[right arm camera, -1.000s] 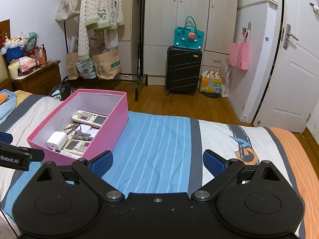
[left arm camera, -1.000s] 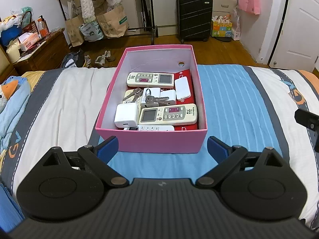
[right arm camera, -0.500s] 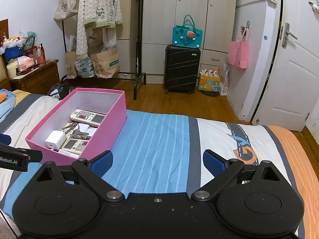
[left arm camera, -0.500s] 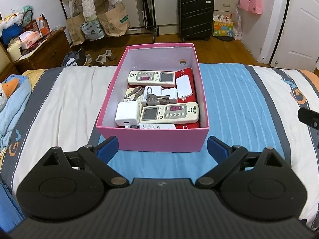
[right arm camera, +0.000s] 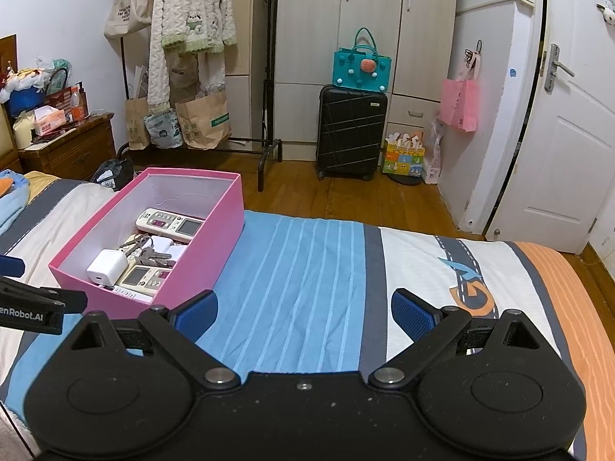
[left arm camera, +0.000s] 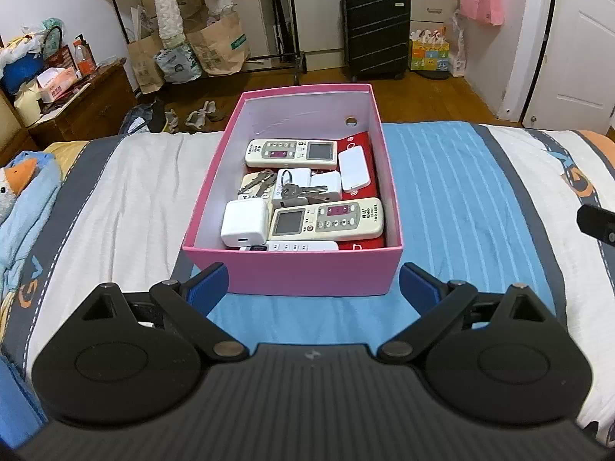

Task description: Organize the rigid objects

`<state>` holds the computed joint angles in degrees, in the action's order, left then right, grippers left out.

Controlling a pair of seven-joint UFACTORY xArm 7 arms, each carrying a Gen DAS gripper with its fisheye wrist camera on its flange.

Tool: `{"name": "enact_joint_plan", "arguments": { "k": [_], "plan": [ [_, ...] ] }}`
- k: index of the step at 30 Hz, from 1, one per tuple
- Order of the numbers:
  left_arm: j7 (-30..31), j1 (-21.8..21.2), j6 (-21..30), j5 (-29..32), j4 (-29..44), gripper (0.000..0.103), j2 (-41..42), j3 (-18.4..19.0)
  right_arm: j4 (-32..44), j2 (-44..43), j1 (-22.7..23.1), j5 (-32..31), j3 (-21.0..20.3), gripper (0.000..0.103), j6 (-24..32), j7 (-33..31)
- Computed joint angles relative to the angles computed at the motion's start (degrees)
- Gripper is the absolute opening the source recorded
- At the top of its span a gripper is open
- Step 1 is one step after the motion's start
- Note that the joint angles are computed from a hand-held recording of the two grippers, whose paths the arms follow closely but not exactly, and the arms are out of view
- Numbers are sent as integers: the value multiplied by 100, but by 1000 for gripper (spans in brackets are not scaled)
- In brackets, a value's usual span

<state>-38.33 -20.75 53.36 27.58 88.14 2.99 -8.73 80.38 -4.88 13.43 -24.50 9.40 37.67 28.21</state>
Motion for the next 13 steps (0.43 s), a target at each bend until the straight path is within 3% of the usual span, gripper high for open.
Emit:
{"name": "enact_joint_plan", "arguments": {
  "k": [13],
  "plan": [
    [-11,36,-133,-2,-102,96,-61,9,29,23,8,47,-15,99,36,-44]
  ]
}}
